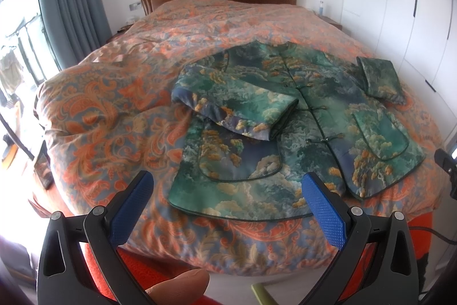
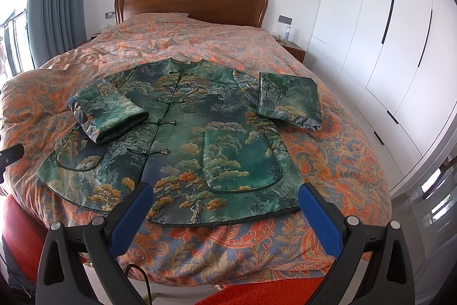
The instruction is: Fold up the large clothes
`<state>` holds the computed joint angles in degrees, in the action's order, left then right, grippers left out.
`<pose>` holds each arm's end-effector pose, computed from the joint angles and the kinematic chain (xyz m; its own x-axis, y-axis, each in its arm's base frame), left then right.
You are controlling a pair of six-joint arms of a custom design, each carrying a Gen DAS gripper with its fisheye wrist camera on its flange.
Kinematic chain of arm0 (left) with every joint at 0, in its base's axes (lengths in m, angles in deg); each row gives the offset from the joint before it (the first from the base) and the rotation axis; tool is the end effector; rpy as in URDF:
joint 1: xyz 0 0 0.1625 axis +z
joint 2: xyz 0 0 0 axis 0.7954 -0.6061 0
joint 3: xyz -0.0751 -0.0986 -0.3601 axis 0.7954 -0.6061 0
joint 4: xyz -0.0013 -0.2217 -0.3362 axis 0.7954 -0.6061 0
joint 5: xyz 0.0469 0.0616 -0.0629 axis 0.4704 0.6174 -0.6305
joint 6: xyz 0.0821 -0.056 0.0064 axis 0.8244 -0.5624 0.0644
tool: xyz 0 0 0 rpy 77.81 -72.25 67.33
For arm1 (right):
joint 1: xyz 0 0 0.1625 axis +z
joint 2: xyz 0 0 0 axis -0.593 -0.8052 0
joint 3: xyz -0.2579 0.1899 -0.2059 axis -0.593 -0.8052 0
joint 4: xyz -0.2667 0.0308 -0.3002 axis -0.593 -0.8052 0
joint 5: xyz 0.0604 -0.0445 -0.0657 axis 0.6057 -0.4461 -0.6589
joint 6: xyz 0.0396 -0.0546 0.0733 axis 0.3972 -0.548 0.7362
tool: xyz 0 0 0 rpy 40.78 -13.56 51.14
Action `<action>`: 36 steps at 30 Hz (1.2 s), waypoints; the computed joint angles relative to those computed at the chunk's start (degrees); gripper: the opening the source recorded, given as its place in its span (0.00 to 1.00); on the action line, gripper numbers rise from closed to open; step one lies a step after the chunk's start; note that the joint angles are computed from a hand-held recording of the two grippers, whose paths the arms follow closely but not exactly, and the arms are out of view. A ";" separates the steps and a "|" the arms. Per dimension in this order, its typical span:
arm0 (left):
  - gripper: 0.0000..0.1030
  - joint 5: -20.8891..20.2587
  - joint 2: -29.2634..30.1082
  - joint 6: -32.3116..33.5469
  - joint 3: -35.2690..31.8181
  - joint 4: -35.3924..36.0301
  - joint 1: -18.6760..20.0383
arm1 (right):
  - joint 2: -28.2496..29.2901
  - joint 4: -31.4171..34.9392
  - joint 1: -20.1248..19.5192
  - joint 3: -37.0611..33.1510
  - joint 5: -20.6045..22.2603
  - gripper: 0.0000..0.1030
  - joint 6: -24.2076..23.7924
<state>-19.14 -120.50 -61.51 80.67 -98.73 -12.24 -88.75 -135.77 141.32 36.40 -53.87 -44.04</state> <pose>-0.3846 -0.6228 0.2629 -0.6659 -0.1581 -0.7291 0.4354 0.7112 -0.5519 0.2487 -0.6726 0.5068 -0.5770 -0.1403 0.8046 -0.6451 0.6825 -0.3436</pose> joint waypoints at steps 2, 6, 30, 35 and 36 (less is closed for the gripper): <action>1.00 -0.05 -0.09 -0.18 -0.13 0.34 -0.07 | 0.01 0.61 0.07 -0.23 -0.14 1.00 0.42; 1.00 0.23 -0.33 0.01 0.06 0.06 -0.46 | -0.14 0.90 0.14 -0.28 -0.10 1.00 0.46; 1.00 0.39 -0.89 -1.45 -0.61 3.15 -1.37 | -1.34 0.09 0.18 0.50 0.22 1.00 0.68; 1.00 0.56 -0.74 -0.73 -0.62 2.71 -1.46 | -1.32 0.15 0.07 0.39 0.33 1.00 0.62; 1.00 0.59 -0.74 -0.93 -0.66 2.94 -1.47 | -1.37 0.10 0.02 0.44 0.48 1.00 0.41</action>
